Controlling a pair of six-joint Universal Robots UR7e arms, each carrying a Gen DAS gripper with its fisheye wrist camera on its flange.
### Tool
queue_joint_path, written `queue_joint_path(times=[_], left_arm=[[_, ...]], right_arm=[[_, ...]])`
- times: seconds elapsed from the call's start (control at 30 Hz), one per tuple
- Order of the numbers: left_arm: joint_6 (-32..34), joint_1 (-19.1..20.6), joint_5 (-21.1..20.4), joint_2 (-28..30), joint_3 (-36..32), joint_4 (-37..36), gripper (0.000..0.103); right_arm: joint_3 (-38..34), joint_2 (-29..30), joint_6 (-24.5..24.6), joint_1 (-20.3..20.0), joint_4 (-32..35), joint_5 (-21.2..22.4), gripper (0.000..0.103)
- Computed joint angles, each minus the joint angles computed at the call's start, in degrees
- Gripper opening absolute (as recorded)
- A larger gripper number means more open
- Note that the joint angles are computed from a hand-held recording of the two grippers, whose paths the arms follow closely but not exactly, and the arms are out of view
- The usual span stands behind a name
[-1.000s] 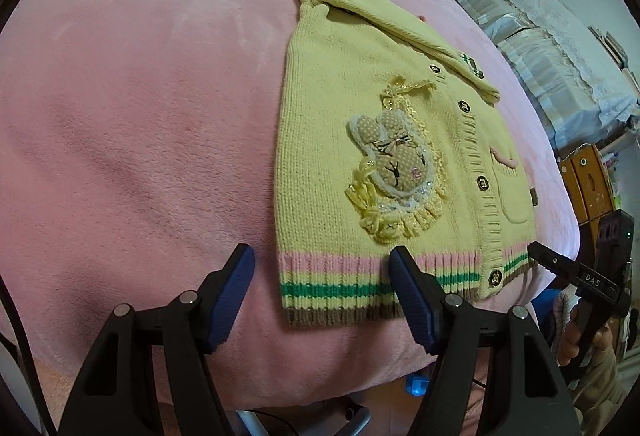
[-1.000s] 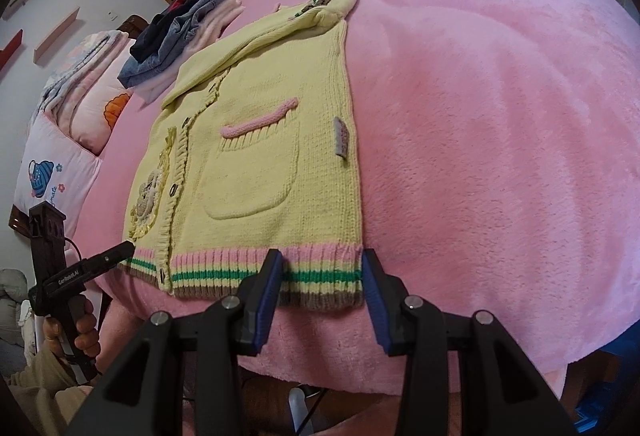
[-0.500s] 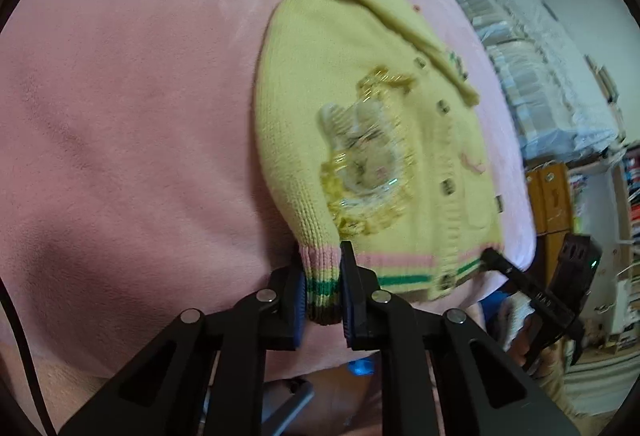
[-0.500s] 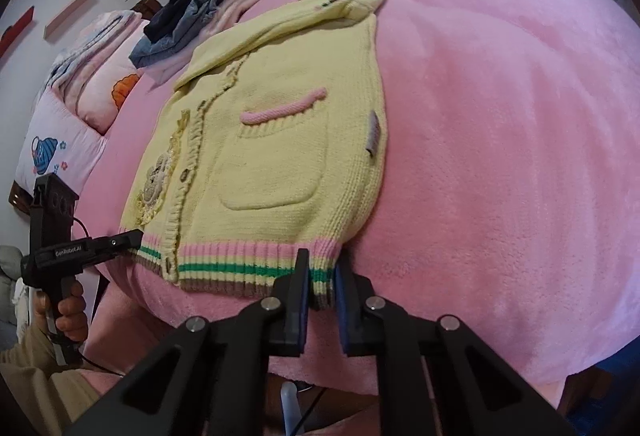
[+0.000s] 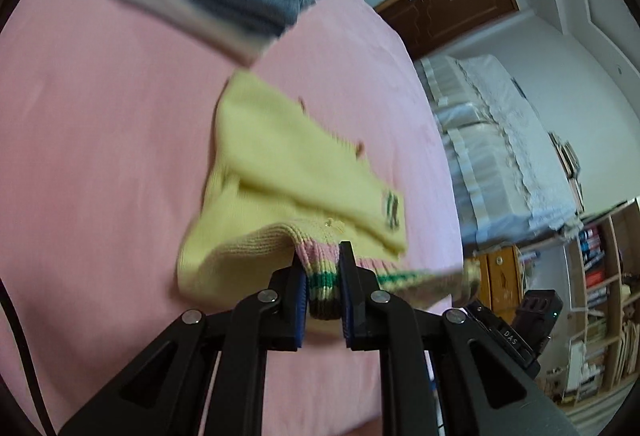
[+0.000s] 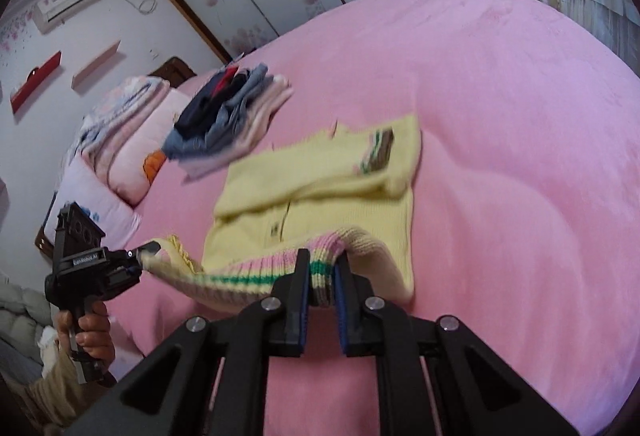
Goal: Fold large clothes
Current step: 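Lift the hem and fold it over toward the collar with both grippers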
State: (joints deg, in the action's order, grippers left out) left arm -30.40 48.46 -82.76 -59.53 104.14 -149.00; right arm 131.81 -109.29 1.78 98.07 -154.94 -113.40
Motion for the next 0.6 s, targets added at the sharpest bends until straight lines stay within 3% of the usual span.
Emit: queue_joint_path(times=[0.17, 0.23, 0.3, 0.37, 0.6], left_arm=[[0.33, 3.10, 0.97, 8.02, -10.48, 2.19, 0.012], [-0.52, 4.11, 1.61, 10.32, -13.24, 3.03, 0.016], [-0.65, 4.71, 3.03, 11.97, -15.15, 3.84, 0.022], [-0.46, 5.12, 3.66, 12.94, -16.17, 3.84, 0.032], [7.45, 4.76, 7.00, 14.43, -17.97, 5.46, 0.036]], right_arm=[[-7.09, 9.09, -2.33, -3.16, -4.97, 0.65, 0.010], [-9.71, 12.00, -0.88, -4.91, -5.50, 0.95, 0.014], [-11.59, 14.04, 1.90, -6.30, -5.00, -0.22, 0.024], [-11.82, 14.60, 3.07, -7.63, -5.80, 0.30, 0.041], [-10.68, 16.38, -4.34, -8.60, -8.70, -2.50, 0.041]])
